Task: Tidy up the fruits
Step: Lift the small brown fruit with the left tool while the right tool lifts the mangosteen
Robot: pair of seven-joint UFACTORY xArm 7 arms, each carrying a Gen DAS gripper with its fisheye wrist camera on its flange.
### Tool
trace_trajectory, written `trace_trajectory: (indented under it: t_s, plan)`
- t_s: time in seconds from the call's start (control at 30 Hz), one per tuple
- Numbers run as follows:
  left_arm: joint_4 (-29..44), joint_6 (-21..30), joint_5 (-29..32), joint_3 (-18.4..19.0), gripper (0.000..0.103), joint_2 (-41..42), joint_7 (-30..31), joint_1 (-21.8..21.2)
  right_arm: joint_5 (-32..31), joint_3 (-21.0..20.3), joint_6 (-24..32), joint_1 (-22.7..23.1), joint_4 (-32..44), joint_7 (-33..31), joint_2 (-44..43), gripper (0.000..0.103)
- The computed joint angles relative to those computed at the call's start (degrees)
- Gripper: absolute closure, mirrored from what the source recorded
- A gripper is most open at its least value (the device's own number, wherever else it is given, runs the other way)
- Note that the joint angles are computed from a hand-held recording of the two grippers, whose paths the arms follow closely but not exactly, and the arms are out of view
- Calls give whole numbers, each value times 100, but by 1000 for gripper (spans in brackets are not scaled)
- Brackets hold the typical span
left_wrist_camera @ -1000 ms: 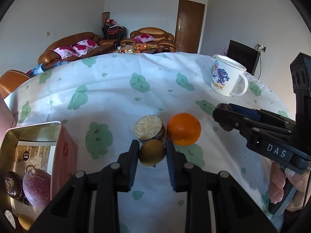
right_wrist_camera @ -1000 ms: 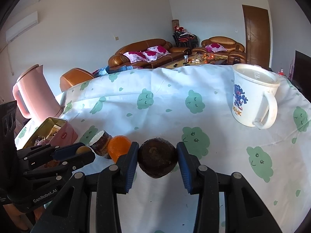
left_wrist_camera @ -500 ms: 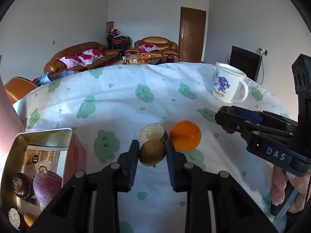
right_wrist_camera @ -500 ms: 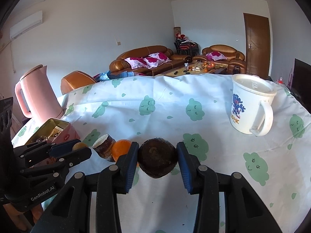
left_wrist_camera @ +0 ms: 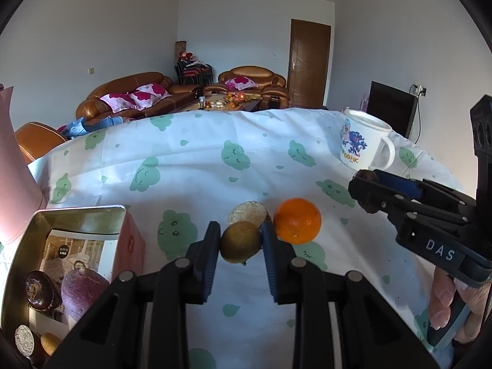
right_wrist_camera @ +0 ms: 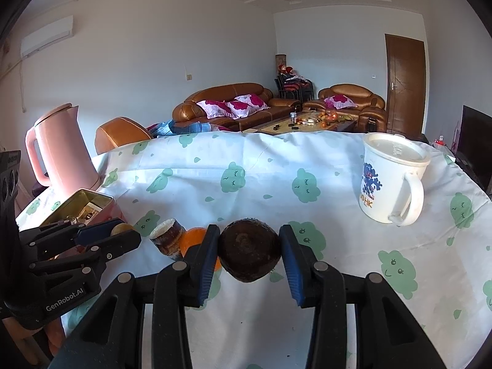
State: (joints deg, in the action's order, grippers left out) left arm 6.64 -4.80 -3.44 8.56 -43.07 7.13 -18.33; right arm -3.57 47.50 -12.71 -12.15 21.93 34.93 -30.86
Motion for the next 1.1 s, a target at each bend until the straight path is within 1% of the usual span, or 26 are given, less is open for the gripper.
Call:
trace_trajectory:
  t_s: [0.3, 0.77, 1.1]
  plan:
    - [-93, -134, 27, 20, 74, -116, -33, 35, 3, 279, -100, -195, -76, 95, -326, 61]
    - [-275, -426, 154, -103, 74, -319, -168, 192, -13, 467, -197, -327, -155, 240, -622, 61]
    - [-376, -618, 273, -58, 74, -430, -204, 190, -34, 588, -293, -383, -240, 341, -882, 61]
